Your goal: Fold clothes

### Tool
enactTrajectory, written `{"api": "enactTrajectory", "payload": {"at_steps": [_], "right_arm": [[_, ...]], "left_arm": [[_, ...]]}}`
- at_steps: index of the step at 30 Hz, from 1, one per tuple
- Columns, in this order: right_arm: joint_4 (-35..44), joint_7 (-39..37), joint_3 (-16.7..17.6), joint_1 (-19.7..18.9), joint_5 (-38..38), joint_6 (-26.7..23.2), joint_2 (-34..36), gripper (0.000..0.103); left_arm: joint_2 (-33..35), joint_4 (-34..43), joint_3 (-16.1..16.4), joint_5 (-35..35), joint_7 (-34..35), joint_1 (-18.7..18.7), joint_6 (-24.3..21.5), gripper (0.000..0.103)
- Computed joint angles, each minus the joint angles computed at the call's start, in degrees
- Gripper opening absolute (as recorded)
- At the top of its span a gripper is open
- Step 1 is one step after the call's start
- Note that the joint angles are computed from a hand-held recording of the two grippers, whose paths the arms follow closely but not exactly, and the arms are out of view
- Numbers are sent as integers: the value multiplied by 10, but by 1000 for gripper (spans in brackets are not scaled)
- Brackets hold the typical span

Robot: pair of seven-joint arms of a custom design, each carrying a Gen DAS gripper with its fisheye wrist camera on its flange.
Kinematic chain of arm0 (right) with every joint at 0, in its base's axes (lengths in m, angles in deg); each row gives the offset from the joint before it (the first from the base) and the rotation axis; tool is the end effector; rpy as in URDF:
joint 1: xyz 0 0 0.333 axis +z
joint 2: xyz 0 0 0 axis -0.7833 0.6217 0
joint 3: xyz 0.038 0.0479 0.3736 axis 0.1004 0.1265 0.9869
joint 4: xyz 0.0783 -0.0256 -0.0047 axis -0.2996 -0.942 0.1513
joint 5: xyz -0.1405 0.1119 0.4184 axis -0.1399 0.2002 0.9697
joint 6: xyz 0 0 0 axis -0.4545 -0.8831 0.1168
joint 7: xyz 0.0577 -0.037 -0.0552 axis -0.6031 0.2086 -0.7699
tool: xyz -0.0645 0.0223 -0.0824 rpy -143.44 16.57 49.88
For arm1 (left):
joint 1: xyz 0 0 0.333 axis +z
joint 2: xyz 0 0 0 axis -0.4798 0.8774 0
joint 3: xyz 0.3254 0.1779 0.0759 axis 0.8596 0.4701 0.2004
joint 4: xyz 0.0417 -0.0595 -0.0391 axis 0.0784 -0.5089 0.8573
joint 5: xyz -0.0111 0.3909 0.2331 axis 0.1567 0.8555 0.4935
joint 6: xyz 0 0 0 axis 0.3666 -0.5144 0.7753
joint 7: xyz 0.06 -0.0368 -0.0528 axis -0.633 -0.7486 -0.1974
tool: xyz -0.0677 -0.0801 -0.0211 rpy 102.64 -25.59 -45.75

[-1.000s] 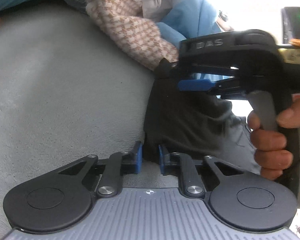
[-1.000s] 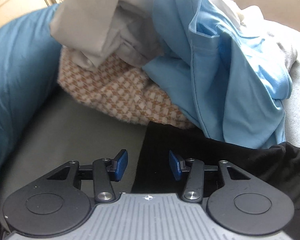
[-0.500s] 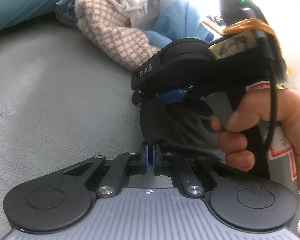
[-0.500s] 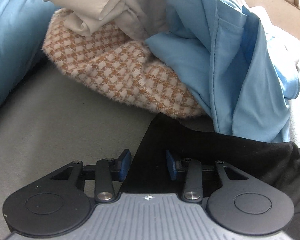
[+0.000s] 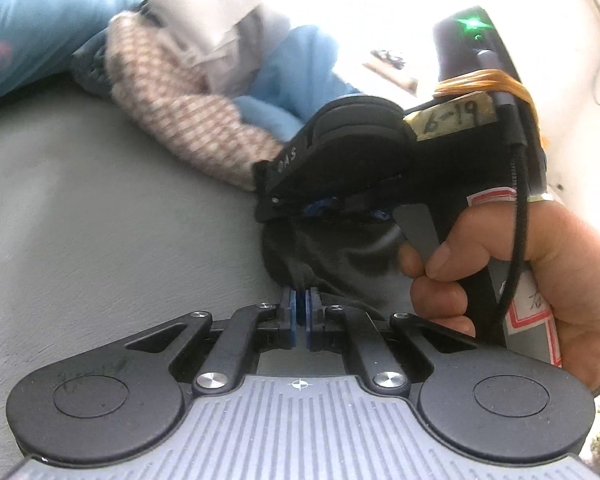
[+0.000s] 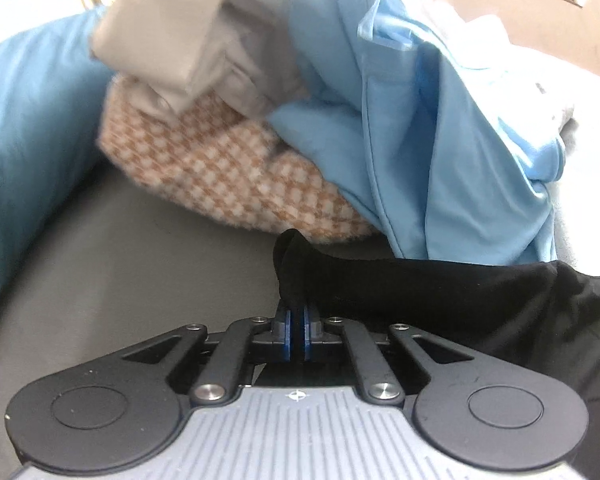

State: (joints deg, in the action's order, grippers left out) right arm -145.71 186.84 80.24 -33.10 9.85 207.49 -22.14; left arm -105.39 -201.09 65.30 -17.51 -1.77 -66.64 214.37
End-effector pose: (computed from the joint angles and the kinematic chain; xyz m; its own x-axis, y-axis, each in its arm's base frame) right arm 0.4901 0.2816 0.5463 0.1792 -0.9636 -0.1983 -0.8192 -0.0345 -0.5725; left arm 0.3832 -0.2512 0.5450 -0.2776 -0.8603 0.4275 -0.6707 -0.1450 -0.7274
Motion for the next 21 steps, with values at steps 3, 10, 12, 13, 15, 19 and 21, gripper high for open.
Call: {"api": "enactTrajectory", "payload": {"at_steps": [3,10,12,13,15,19,21], "right_arm": [[-27,-65,-30,28,71,30,-33,6],[-71,-164,-67,52,193,61,-100,6],[-84,-182,-74,53,219,71,-118,6],[-89,-184,-75,47,226,75,-126,6],[-101,-187,-78,36,238,79,-145,6],[-124,-196,-90,16,259,83,-175,6],[-135,-198,-100,12,272,86,-184,6]], "left_arm": [[-4,1,10,7,16,-21,6,2],[2,15,55,20,53,-89,20,2],[6,23,82,18,72,-128,19,2],[9,27,97,16,84,-150,22,2],[17,37,117,14,104,-183,26,2],[44,65,171,1,142,-262,29,2],[58,82,202,-14,164,-306,26,2]]}}
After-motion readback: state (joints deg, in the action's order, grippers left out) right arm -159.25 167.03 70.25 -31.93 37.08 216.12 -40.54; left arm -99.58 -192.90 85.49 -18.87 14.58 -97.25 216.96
